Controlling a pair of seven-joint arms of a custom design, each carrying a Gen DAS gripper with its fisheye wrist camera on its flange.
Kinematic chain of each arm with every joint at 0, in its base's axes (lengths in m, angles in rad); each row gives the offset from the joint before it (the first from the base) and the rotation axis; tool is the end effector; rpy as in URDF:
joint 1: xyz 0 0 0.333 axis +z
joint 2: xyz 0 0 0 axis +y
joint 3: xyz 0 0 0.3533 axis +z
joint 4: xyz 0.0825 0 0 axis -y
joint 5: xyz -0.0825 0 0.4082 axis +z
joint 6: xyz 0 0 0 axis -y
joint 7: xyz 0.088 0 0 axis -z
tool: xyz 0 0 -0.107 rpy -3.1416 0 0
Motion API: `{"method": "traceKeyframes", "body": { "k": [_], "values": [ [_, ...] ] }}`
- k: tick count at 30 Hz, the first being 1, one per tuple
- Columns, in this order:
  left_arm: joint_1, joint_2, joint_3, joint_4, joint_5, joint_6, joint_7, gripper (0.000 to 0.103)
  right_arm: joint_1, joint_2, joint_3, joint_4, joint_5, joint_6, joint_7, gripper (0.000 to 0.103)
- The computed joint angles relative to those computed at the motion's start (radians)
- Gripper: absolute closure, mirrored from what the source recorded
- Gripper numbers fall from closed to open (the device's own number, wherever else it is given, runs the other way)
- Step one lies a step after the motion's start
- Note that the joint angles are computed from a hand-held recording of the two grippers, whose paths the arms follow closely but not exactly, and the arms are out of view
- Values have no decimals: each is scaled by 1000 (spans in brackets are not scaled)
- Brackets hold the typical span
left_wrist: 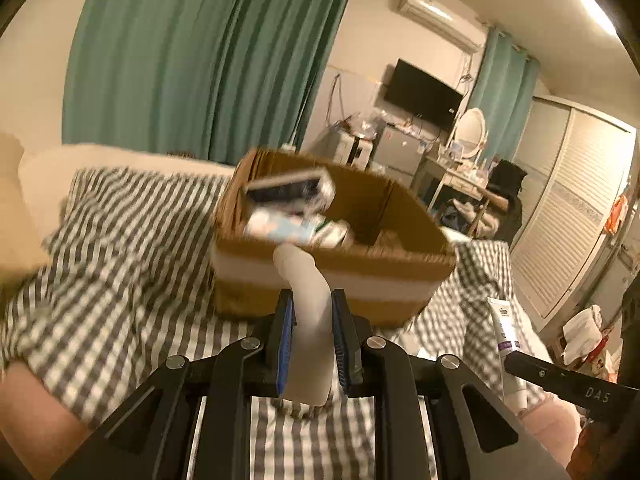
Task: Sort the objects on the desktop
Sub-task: 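Carry the plastic piece and toothpaste tube with both tools over the box, then open both tools to drop the plastic piece and toothpaste into the box, then move both tools back over the bracelet and second white tube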
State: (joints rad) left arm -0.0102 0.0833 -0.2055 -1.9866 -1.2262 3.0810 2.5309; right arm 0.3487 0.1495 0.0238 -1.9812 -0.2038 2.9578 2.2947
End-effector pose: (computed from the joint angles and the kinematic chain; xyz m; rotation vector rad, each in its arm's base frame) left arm 0.6235 -0.0544 0.5255 -1.7008 1.6552 -1.2254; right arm 0.6115 0.2526 0.5144 -1.5096 1.7891 -0.3789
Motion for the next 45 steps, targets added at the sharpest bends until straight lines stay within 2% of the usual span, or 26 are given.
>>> {"method": "traceKeyframes", "body": {
  "k": [3,7,10,14,17,19,22,24,25,26,27,28,29,30,31,33,37,39,41,43,45],
  "values": [
    [3,20,-8,60,-15,6,36,85,-20,22,17,56,48,6,-71,77],
    [17,70,-19,148,53,7,9,85,-28,74,24,163,73,0,-143,78],
    [26,121,-16,214,171,-1,-86,85,-24,142,20,277,82,-13,-205,80],
    [2,201,24,304,366,-15,-254,85,-27,244,24,435,121,-56,-280,86],
    [-11,259,45,362,477,-26,-340,85,-25,283,22,481,149,-59,-307,85],
    [3,281,29,379,513,-25,-362,85,-6,283,3,456,137,-55,-314,81],
    [2,320,28,406,584,-45,-422,84,35,284,-40,396,90,-79,-291,63],
    [-6,346,41,424,633,-63,-478,77,12,297,-14,381,117,-119,-306,62],
    [-21,358,60,432,664,-72,-520,67,-5,305,5,379,143,-138,-318,62],
    [-30,362,70,428,686,-65,-552,42,-24,313,27,378,174,-153,-334,62],
    [-45,363,89,421,709,-50,-587,28,-41,319,48,379,201,-167,-359,62],
    [-39,365,83,409,720,-19,-603,14,-47,326,58,383,215,-182,-380,59],
    [-10,357,42,380,702,41,-592,11,-37,331,50,384,212,-193,-383,56],
    [23,354,1,365,697,64,-582,10,-32,335,46,384,211,-204,-389,55],
    [29,345,-4,348,704,73,-593,6,-31,338,49,383,216,-214,-400,55],
    [4,316,38,299,737,76,-644,4,-28,334,49,369,225,-226,-409,55],
    [38,233,14,148,760,111,-686,3,5,281,9,287,194,-179,-359,55],
    [90,189,-36,67,754,112,-694,3,24,245,-12,236,165,-157,-320,55],
    [164,153,-111,6,739,102,-681,2,41,193,-28,152,128,-129,-276,55],
    [149,115,-88,-65,778,96,-722,2,56,149,-40,85,88,-111,-229,55],
    [180,85,-122,-124,764,64,-711,2,67,102,-47,11,48,-94,-169,55]
  ]
}}
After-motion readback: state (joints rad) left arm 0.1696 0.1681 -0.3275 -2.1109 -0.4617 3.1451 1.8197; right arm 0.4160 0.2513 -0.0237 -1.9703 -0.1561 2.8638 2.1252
